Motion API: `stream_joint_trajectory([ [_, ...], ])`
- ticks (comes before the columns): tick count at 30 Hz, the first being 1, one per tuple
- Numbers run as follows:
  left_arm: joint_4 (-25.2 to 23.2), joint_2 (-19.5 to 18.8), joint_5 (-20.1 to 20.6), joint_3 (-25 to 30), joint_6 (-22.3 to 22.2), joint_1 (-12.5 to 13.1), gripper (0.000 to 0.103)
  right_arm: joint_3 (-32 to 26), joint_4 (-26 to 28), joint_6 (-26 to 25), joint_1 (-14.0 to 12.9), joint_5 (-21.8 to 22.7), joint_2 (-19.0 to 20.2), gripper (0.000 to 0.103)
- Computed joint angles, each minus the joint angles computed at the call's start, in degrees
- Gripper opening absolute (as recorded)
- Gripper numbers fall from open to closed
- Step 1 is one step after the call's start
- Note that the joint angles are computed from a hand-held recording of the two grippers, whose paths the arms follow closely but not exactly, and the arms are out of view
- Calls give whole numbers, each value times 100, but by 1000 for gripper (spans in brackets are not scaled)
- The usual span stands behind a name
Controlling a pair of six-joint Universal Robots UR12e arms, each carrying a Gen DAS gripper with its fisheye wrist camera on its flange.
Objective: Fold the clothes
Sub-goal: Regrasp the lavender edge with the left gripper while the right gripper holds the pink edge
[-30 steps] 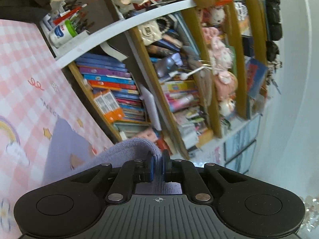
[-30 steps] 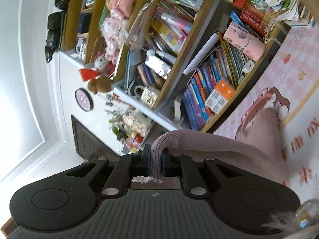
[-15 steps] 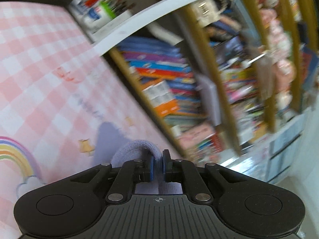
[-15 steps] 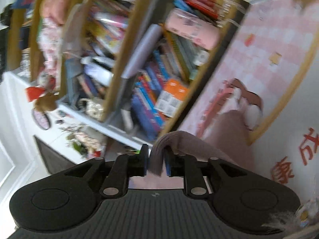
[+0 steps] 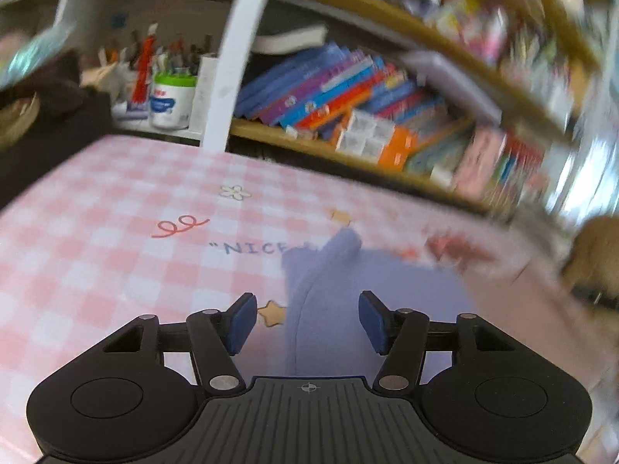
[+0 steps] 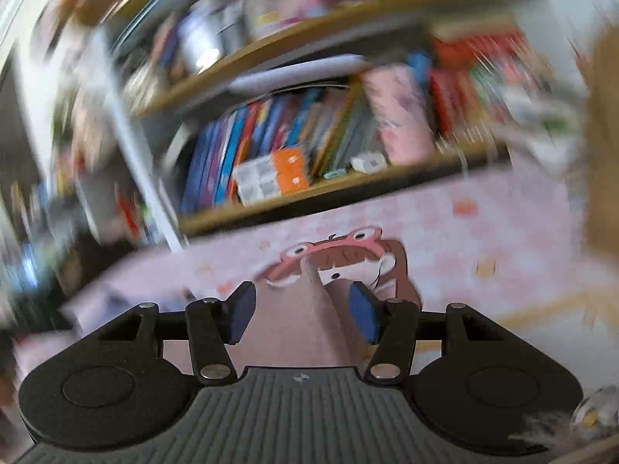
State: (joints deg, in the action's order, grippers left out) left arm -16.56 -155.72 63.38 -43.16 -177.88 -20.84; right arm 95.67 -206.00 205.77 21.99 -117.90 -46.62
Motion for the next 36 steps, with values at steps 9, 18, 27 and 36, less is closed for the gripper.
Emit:
stream_joint_trajectory([
  [9,234,54,-163,-81,394,-44,5,-154,1468,296,-87,159,-118,8],
  [18,74,-245,-315,540,-237,-8,5,-126,614,767,-166,85,-106,7],
  [27,-481,-443,-576,818,-701,97,50,190,816,2077,-435,745,-165,39],
  [36,-1285,-646,-1018,1262,-476,91,34,231,824,2426,-490,1187,-164,23],
])
